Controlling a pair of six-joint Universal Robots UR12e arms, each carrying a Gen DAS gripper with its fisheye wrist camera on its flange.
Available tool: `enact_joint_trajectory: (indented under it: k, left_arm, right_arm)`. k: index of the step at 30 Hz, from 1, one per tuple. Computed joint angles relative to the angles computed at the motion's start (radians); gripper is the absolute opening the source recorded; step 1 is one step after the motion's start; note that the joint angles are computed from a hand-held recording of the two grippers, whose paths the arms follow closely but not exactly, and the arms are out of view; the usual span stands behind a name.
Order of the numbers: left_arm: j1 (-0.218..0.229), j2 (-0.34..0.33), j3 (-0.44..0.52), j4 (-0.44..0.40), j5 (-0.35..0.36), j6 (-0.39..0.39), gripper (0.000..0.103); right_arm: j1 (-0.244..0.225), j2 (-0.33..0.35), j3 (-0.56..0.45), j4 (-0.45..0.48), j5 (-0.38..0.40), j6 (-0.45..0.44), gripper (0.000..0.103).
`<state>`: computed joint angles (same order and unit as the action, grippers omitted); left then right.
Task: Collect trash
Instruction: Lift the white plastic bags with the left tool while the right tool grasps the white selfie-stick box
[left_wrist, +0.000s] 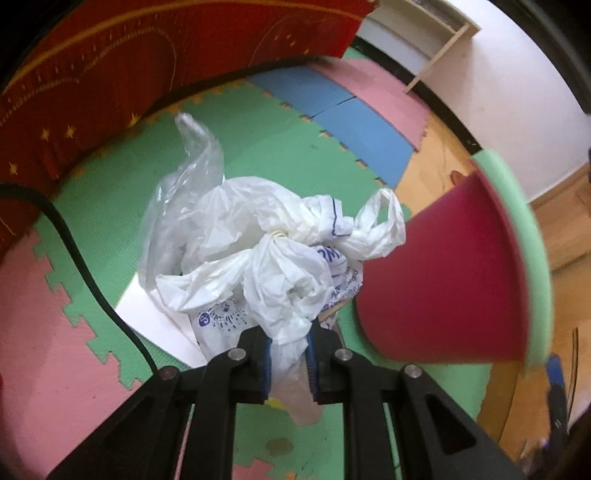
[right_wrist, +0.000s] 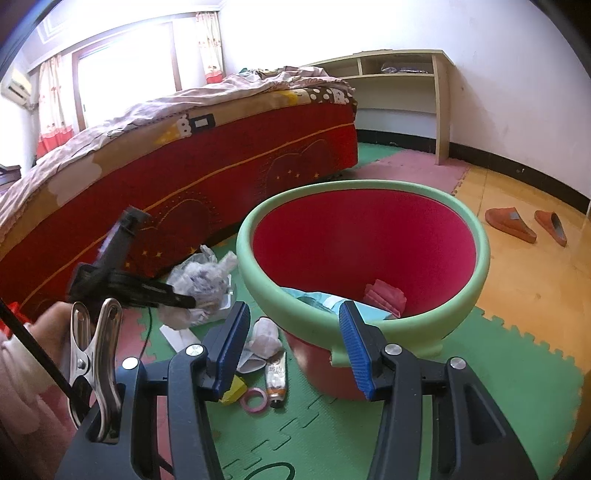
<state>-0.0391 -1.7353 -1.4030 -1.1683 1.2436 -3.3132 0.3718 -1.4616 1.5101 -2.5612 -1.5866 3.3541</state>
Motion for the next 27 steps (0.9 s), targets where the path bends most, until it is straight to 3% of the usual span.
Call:
enact_joint_trajectory:
  k: [8,15,21,25,27]
  left_arm:
    - [0.033,0.085,-0.038,0.032,-0.020,0.040,0.015]
    - [0.042,0.120,-0.070,0.038,0.048,0.044,0.015]
    - [0.065,0.141,-0.119,0.086,0.049,0.032,0.015]
    - [0.082,0.139,-0.124,0.085,0.041,0.009,0.015]
    - [0.085,0.140,-0.128,0.098,0.061,0.005,0.015]
  right_arm:
    - [0.009,0.001,-0.004,0.010,0.001,-0.013,0.051]
    - [0.028,0.015,-0.019,0.046,0.019,-0.061,0.051]
    - [0.048,0.032,-0.031,0.083,0.050,-0.115,0.051]
    - [0.057,0.048,-0.045,0.137,0.095,-0.145,0.051]
    - [0.056,0.066,-0.064,0.185,0.155,-0.152,0.051]
